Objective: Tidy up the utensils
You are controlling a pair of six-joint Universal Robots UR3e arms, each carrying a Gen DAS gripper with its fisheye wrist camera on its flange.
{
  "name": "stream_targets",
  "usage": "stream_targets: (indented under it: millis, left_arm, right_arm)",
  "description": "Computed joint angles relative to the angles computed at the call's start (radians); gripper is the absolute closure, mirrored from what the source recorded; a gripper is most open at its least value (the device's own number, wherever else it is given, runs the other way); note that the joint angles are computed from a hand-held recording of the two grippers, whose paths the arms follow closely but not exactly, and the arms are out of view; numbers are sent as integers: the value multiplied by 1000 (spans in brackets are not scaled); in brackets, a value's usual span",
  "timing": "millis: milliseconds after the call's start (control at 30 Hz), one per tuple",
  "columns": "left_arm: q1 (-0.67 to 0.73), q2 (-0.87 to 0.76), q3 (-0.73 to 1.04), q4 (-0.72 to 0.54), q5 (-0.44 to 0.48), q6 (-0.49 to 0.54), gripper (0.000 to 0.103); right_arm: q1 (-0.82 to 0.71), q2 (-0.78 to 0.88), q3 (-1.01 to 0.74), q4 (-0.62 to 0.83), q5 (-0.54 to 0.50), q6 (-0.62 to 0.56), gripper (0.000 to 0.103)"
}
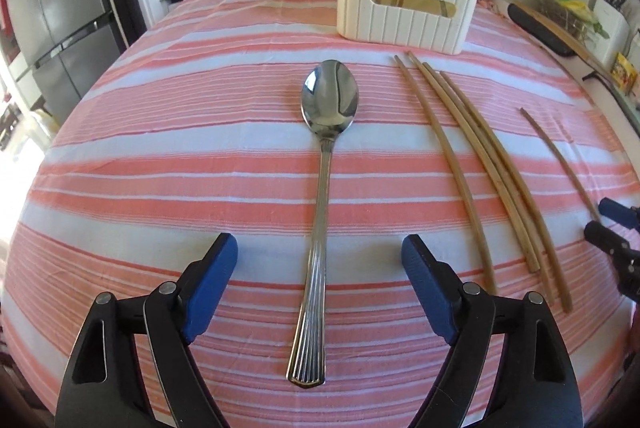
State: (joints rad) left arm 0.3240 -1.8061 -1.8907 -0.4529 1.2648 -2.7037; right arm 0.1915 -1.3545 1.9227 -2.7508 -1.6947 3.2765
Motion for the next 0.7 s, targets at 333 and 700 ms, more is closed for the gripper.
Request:
stream_targets:
  millis: [333, 700]
  left_arm:
    - [10, 4, -19, 26, -7, 2, 14]
    - [13, 5, -23, 26, -16, 1, 11]
  right_arm:
    - [-3, -2, 6, -8, 4, -1, 47]
    - [-3, -1, 7, -9, 3, -2, 47]
